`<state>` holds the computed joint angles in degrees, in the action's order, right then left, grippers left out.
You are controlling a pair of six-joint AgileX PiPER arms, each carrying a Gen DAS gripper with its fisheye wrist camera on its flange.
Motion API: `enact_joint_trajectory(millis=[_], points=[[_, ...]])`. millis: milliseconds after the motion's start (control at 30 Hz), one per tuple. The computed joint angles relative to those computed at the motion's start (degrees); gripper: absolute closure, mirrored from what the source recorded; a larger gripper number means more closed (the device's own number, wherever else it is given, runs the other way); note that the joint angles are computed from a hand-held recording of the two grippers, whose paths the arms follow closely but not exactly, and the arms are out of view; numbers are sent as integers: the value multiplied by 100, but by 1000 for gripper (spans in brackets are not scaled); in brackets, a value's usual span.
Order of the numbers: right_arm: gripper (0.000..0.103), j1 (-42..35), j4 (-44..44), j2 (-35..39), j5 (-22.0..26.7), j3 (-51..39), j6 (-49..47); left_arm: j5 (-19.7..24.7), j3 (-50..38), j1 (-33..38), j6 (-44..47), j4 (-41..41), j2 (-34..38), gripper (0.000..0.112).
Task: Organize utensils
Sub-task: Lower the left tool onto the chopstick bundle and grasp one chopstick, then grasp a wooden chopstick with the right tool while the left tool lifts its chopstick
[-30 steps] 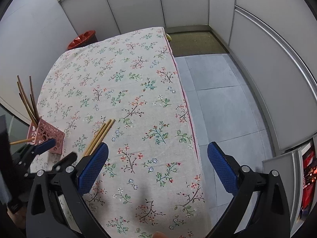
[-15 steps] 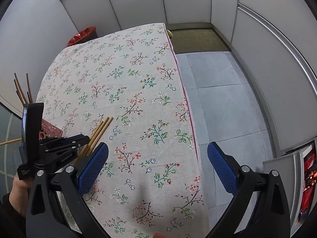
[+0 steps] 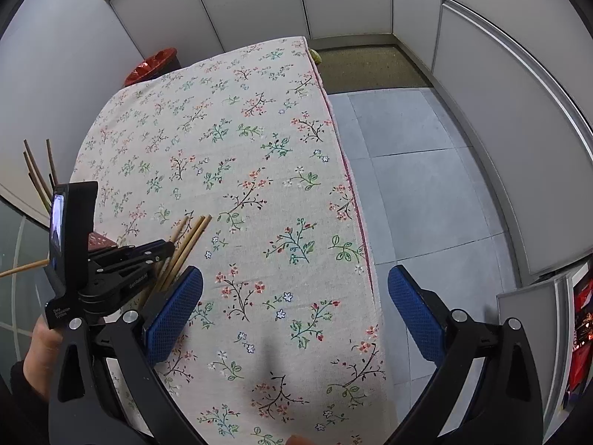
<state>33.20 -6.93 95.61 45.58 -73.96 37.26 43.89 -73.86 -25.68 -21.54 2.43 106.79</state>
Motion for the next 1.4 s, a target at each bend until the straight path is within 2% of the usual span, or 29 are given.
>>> enact_joint_trajectory(millis=[200, 300, 567, 633, 700, 733, 900, 1000, 1167, 1400], points=[[7, -43, 289, 193, -8, -158, -38, -50, 548, -72, 41, 46, -772, 105], [7, -54, 795, 410, -31, -372, -388, -92, 1006, -144, -59, 250, -1475, 106], [9, 509, 944, 1215, 298, -1362, -518, 67, 1579, -258, -361, 735, -2861, 106], [19, 583, 1114, 1495, 435, -1705, -600, 112, 1678, -260, -375, 814, -3156, 106], [33, 617, 1265, 1747, 571, -1993, -645, 173, 1739, -303, -448, 940, -3397, 106], [35, 628, 1311, 1877, 635, -2135, -646, 199, 1783, -302, -436, 961, -3539, 106], [59, 682, 1273, 2539, 1016, -2914, -431, 268, 1962, -238, -307, 1023, -4007, 106], [76, 684, 1249, 2903, 1190, -3343, -360, 281, 2061, -34, -30, 835, -4195, 106], [85, 664, 1141, 3252, 1264, -3762, -171, 243, 2155, 280, 389, 515, -4329, 106], [88, 678, 1102, 3625, 1520, -4259, -91, 283, 2211, 432, 576, 403, -4532, 106]])
